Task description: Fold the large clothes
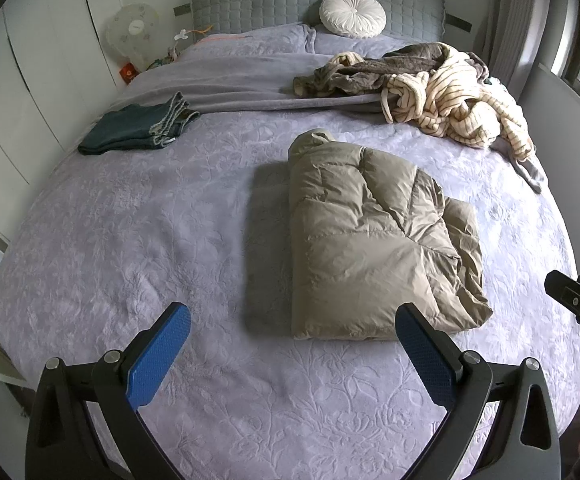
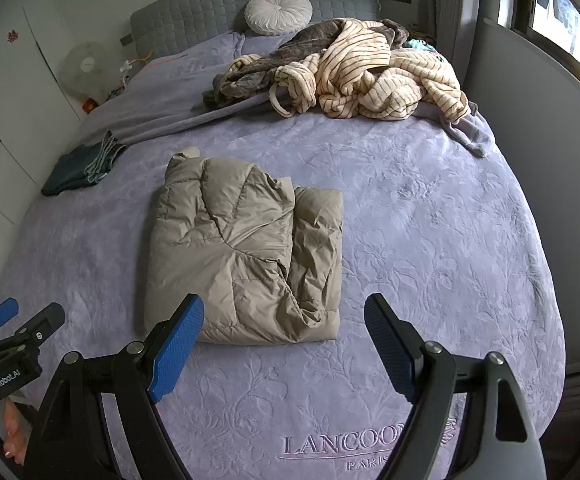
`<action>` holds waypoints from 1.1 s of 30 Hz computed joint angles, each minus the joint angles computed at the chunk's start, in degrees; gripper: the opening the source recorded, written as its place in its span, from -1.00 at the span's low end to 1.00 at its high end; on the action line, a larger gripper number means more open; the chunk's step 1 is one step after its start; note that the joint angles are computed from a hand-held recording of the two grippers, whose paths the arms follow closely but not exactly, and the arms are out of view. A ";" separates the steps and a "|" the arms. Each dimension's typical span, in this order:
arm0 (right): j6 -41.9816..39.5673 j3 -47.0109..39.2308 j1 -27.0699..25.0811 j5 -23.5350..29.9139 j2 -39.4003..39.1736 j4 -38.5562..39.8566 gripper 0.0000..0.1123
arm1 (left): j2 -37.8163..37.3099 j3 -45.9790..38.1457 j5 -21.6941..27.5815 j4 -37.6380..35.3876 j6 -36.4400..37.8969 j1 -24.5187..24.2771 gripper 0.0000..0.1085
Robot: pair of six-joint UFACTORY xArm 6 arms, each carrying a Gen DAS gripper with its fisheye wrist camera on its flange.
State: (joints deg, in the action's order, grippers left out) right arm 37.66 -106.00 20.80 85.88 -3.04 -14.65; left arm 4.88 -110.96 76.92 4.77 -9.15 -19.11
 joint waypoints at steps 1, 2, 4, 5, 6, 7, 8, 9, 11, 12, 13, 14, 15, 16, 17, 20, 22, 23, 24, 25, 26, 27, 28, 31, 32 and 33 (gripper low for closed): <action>0.00 -0.08 0.02 0.03 0.06 0.00 0.50 | 0.01 -0.02 -0.02 -0.03 0.00 0.01 0.89; -0.13 0.14 -0.15 -0.16 -0.08 0.11 0.50 | 0.03 0.06 -0.16 -0.08 -0.01 0.02 0.89; -0.32 0.05 -0.25 -0.09 0.00 0.12 0.50 | 0.08 -0.04 -0.11 -0.08 0.07 0.03 0.89; -0.32 0.05 -0.25 -0.09 0.00 0.12 0.50 | 0.13 -0.09 -0.09 -0.10 0.13 0.04 0.89; -0.19 0.01 -0.17 -0.11 0.02 0.06 0.50 | 0.15 -0.14 -0.02 -0.11 0.20 0.05 0.89; -0.41 0.10 -0.34 -0.21 -0.02 0.19 0.50 | 0.14 -0.14 0.02 -0.10 0.22 0.06 0.89; -0.49 0.11 -0.38 -0.20 -0.02 0.20 0.50 | 0.14 -0.13 0.04 -0.03 -0.03 -0.02 0.89; -0.56 0.12 -0.45 -0.20 -0.03 0.26 0.50 | 0.06 -0.03 0.01 0.00 -0.16 -0.07 0.89; -0.67 0.09 -0.49 -0.20 0.00 0.32 0.50 | 0.04 -0.03 0.04 0.09 -0.32 -0.13 0.89; -0.62 0.00 -0.41 -0.13 0.06 0.25 0.50 | 0.04 0.00 -0.04 0.04 -0.30 -0.11 0.89; -0.55 0.00 -0.35 -0.16 0.03 0.23 0.50 | 0.01 -0.01 0.00 0.05 -0.31 -0.10 0.89; -0.83 0.00 -0.58 -0.24 0.05 0.38 0.50 | 0.18 -0.16 0.01 0.08 -0.17 -0.09 0.89; -0.84 -0.07 -0.52 -0.18 0.10 0.35 0.50 | 0.24 -0.24 0.04 0.05 0.01 -0.06 0.89; -0.80 -0.12 -0.44 -0.13 0.11 0.30 0.50 | 0.26 -0.33 0.16 0.09 0.03 -0.05 0.89; -0.63 0.02 -0.42 -0.18 0.02 0.25 0.50 | 0.31 -0.37 0.12 0.04 -0.03 -0.07 0.89; -0.85 -0.47 -0.49 -0.08 0.34 0.37 0.50 | 0.15 -0.23 0.20 0.29 -0.19 -0.13 0.89; -1.15 -0.82 -0.65 -0.04 0.59 0.50 0.50 | -0.15 0.15 0.10 0.33 -0.06 0.03 0.89; -1.13 -0.91 -0.61 0.03 0.66 0.46 0.50 | -0.01 0.11 -0.04 0.23 0.14 0.15 0.89; -0.98 -0.86 -0.54 0.01 0.62 0.39 0.50 | -0.16 0.28 -0.08 0.37 0.11 0.21 0.89; -0.94 -0.84 -0.53 -0.01 0.61 0.41 0.50 | -0.13 0.40 -0.20 0.35 0.21 0.37 0.89; -0.94 -0.90 -0.52 0.05 0.65 0.42 0.50 | -0.03 0.44 -0.31 0.20 0.33 0.58 0.89; -0.94 -0.90 -0.52 0.05 0.65 0.42 0.50 | -0.04 0.52 -0.38 0.04 0.42 0.77 0.89; -0.94 -1.06 -0.47 0.07 0.75 0.43 0.50 | -0.15 0.73 -0.51 -0.09 0.52 0.94 0.89; -0.85 -0.85 -0.46 0.02 0.63 0.37 0.50 | -0.30 1.00 -0.73 0.00 0.79 1.29 0.89; -0.82 -0.86 -0.44 0.03 0.64 0.35 0.50 | 0.22 0.25 -0.49 0.29 0.59 1.02 0.89; -0.77 -0.84 -0.41 0.06 0.63 0.30 0.50 | 0.55 -0.16 -0.50 0.42 0.58 0.94 0.89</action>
State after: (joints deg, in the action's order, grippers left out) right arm 36.88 -106.85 20.39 85.94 -2.41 -14.34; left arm 5.43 -111.12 76.43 5.18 -8.57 -18.18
